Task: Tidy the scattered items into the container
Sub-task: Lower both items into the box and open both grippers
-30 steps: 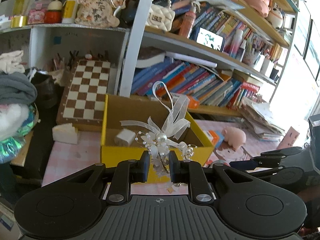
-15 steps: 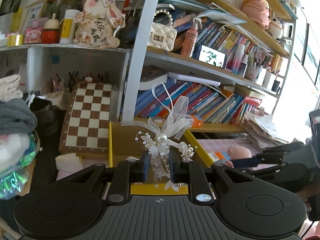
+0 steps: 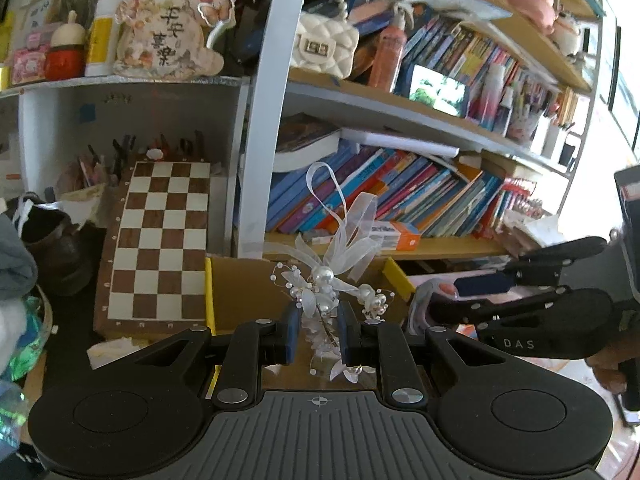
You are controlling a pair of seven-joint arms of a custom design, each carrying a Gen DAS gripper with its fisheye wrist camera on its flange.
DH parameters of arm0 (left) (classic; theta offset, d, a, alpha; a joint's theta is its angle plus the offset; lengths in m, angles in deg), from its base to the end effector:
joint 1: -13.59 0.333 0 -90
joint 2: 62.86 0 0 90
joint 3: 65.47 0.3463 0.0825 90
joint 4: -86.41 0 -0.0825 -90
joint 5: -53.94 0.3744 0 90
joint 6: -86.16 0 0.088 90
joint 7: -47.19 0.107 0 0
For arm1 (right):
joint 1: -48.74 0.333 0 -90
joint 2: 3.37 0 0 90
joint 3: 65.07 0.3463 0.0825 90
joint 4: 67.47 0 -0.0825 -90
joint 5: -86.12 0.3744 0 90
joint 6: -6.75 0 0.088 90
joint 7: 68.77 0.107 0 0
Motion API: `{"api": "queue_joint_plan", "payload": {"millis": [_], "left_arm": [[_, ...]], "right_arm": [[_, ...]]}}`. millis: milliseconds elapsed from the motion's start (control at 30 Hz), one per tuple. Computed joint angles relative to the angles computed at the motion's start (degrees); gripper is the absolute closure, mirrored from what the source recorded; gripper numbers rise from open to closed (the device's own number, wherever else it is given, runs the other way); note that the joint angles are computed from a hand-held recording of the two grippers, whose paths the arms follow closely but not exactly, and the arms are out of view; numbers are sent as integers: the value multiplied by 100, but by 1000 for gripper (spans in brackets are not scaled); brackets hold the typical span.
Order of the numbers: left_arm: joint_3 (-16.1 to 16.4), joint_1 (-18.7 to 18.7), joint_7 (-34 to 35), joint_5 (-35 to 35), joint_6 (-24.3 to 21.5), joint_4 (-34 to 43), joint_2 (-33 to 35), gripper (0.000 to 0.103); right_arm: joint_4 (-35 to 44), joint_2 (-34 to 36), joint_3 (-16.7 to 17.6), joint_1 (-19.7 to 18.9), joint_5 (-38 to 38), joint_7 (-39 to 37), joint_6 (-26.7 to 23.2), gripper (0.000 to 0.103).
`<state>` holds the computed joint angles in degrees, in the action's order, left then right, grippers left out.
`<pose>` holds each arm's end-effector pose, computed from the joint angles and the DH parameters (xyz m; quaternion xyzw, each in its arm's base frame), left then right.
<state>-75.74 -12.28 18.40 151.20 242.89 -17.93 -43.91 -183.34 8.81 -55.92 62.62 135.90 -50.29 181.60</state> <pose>0.5149 -0.4091 0.4254 -0.6114 0.6053 -0.4241 0.2827 0.5964 0.1818 0.4570 -0.8422 0.3437 -0.2562 0.3270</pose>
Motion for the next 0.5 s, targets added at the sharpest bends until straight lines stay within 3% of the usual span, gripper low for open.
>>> {"api": "queue_joint_plan", "payload": {"millis": [267,500], "left_arm": [[159,31,1313,-1088,237,467,539,85],[356,-67,2063,-1947,323,673,865,85]], "right_arm": [[577,673,-498,424,-1509,703,-207,72],[961,1114,-669,552,-2362,1086,-504,76]]}}
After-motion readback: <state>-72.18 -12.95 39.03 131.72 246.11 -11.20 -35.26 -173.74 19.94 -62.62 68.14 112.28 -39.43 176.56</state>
